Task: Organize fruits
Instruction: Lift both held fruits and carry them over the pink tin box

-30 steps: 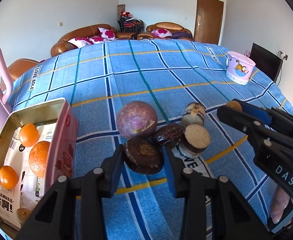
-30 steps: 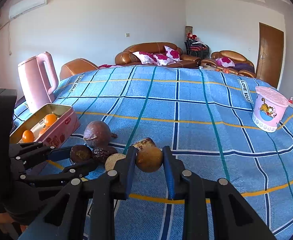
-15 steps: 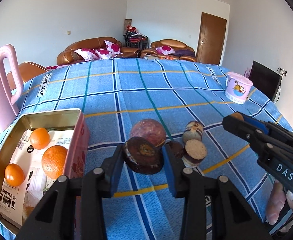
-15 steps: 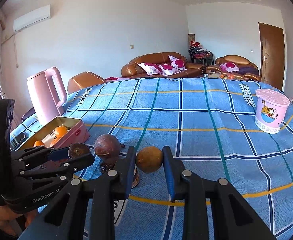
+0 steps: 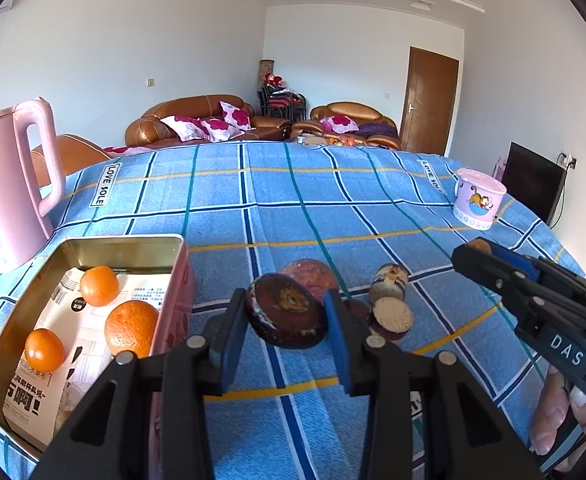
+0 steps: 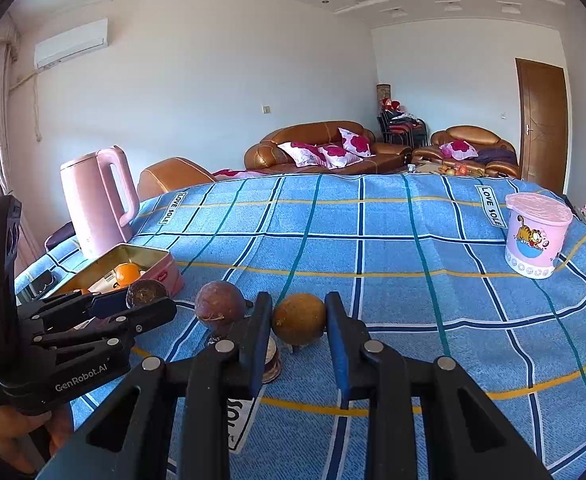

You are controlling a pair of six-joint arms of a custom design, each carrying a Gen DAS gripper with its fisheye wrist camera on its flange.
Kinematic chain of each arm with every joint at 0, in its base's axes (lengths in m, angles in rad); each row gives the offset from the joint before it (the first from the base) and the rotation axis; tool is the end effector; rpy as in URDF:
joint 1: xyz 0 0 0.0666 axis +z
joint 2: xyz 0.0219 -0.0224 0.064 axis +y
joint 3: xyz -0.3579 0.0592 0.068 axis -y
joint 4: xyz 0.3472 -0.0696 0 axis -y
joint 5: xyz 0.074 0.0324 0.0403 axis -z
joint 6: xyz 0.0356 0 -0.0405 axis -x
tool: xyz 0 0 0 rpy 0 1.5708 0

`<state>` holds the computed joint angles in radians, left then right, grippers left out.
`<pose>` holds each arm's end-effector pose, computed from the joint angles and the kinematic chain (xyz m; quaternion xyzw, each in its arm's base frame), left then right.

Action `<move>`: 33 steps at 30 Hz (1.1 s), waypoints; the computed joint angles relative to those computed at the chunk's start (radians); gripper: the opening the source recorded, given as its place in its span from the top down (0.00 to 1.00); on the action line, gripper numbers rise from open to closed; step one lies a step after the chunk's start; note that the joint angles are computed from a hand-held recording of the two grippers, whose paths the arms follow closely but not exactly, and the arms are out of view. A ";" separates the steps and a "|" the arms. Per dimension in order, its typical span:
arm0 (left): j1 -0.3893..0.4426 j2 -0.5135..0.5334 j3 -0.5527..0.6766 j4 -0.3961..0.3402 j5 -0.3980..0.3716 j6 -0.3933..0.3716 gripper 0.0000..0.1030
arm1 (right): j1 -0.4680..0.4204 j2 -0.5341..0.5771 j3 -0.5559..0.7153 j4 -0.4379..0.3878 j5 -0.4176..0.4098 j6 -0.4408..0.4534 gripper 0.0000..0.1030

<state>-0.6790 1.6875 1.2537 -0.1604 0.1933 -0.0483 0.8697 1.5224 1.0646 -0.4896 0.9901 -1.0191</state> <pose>0.4128 -0.3424 0.2711 0.3550 0.8054 -0.2258 0.4175 0.3058 0.3155 0.2619 0.2078 0.8243 -0.0465 0.5245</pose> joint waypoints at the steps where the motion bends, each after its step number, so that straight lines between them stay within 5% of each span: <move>1: 0.000 -0.002 -0.003 0.006 0.000 0.001 0.61 | 0.001 0.000 0.000 0.002 0.002 0.002 0.72; 33: 0.005 -0.051 -0.085 0.142 -0.031 0.030 0.61 | 0.038 -0.002 -0.010 0.053 0.097 0.070 0.72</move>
<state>-0.6736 1.6368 1.1689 -0.0188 0.1623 -0.0180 0.9079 1.5208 1.0550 -0.4369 1.0875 -0.9492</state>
